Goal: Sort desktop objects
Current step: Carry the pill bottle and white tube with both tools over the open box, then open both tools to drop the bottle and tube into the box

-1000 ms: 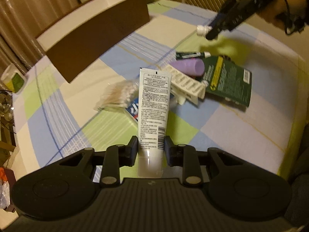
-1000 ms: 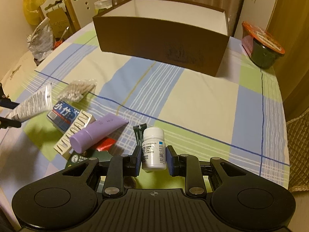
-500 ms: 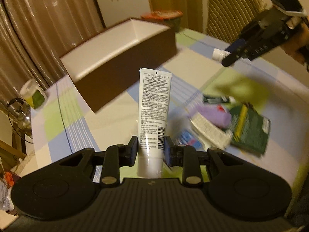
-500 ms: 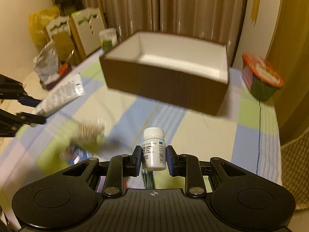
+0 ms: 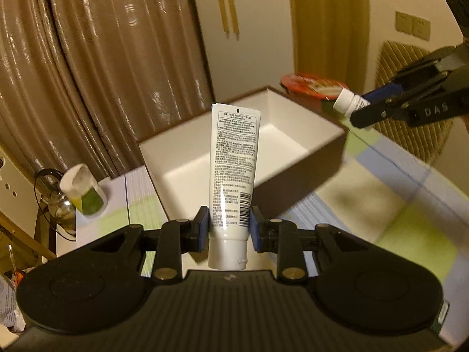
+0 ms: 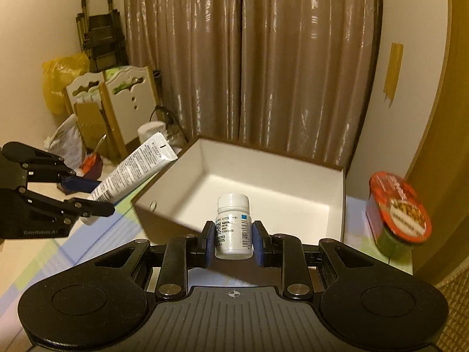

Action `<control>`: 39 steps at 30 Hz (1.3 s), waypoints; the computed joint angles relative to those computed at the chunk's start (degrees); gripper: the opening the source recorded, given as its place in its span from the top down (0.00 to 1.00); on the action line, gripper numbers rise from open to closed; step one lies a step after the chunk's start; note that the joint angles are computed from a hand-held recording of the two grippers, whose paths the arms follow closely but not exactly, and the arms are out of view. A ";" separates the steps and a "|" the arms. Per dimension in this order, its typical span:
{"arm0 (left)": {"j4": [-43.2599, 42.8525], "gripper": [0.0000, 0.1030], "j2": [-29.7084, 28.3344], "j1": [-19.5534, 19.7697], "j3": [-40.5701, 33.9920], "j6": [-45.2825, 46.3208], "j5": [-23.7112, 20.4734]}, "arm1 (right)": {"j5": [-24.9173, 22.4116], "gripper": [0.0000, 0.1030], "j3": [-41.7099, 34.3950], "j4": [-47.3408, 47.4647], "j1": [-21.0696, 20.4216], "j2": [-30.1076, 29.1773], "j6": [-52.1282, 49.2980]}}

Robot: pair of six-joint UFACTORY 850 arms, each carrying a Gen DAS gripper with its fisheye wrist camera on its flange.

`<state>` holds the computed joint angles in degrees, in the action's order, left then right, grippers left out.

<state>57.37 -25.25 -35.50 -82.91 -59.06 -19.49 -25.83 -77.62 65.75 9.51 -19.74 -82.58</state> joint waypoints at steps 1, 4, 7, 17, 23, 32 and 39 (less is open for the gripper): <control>-0.61 0.77 -0.82 0.29 -1.20 0.59 -0.06 | -0.15 0.75 -1.04 -0.48 0.03 -0.89 0.97; -2.72 0.77 -3.05 1.04 -4.40 2.58 -0.53 | -0.64 0.75 -4.56 -3.23 0.26 -3.77 5.35; -6.24 0.77 -4.88 1.75 -6.87 5.27 -0.73 | -1.19 0.75 -7.36 -6.34 0.49 -6.17 9.06; -18.84 0.77 -11.88 3.59 -15.46 15.66 -3.47 | -3.23 0.75 -17.83 -17.02 0.93 -14.66 21.52; -25.24 0.76 -17.85 4.65 -22.91 21.72 -5.52 | -5.05 0.75 -24.91 -22.85 1.33 -20.76 27.87; -34.97 0.76 -28.62 6.12 -37.47 33.56 -11.18 | -9.84 0.75 -36.26 -32.85 1.75 -30.61 39.54; -39.21 0.75 -34.58 6.62 -45.49 37.94 -15.21 | -12.24 0.75 -41.23 -36.81 1.68 -34.82 43.96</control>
<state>18.16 -59.83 -28.88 -128.39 -21.13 -34.70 -38.07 -118.85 28.94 11.19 -54.55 -38.61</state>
